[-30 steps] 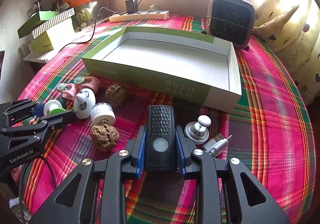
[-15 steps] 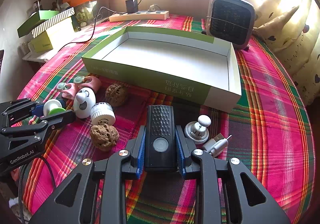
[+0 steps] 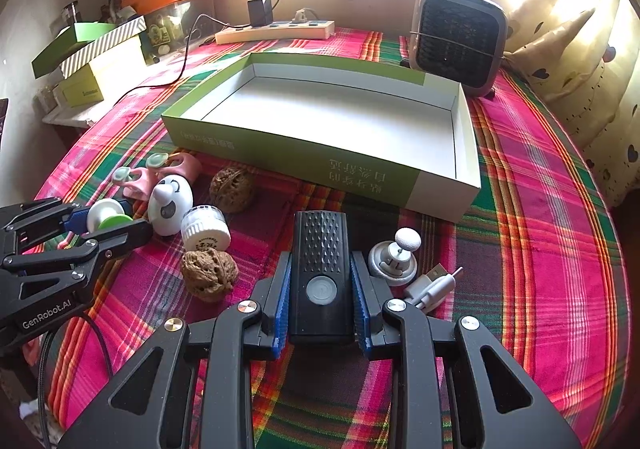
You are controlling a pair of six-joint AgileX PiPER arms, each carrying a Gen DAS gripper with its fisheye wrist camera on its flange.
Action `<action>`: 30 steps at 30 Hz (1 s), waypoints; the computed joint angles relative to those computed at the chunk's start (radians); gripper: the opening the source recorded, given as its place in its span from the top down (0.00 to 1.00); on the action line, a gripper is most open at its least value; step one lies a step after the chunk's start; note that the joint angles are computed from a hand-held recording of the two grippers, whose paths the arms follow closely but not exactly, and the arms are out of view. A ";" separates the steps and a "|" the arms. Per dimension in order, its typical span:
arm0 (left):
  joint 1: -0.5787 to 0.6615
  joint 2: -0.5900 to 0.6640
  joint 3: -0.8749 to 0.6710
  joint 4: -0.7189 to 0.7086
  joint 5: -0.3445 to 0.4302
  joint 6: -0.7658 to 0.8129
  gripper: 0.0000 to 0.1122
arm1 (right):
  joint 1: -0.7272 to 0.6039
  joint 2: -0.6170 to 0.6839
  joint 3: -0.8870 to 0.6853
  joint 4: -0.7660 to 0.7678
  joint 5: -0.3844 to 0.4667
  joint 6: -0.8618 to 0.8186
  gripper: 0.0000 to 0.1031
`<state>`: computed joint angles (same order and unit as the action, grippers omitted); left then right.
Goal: Organize objects
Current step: 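Carry the spool with the left gripper while the right gripper carries the remote into the box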
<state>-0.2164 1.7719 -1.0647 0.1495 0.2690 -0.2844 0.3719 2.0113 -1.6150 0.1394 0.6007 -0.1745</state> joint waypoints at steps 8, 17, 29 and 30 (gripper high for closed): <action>-0.007 -0.021 -0.006 -0.032 0.013 0.036 0.73 | -0.009 -0.017 -0.003 0.005 0.002 0.005 0.73; 0.022 -0.044 -0.038 -0.172 0.055 0.163 0.73 | -0.021 -0.043 0.009 0.013 -0.009 0.005 0.73; 0.002 -0.034 -0.146 -0.131 0.111 0.134 0.73 | -0.043 -0.053 -0.055 0.026 0.019 -0.010 0.73; 0.003 -0.024 -0.164 -0.142 0.120 0.145 0.73 | -0.044 -0.045 -0.073 0.020 0.030 -0.007 0.73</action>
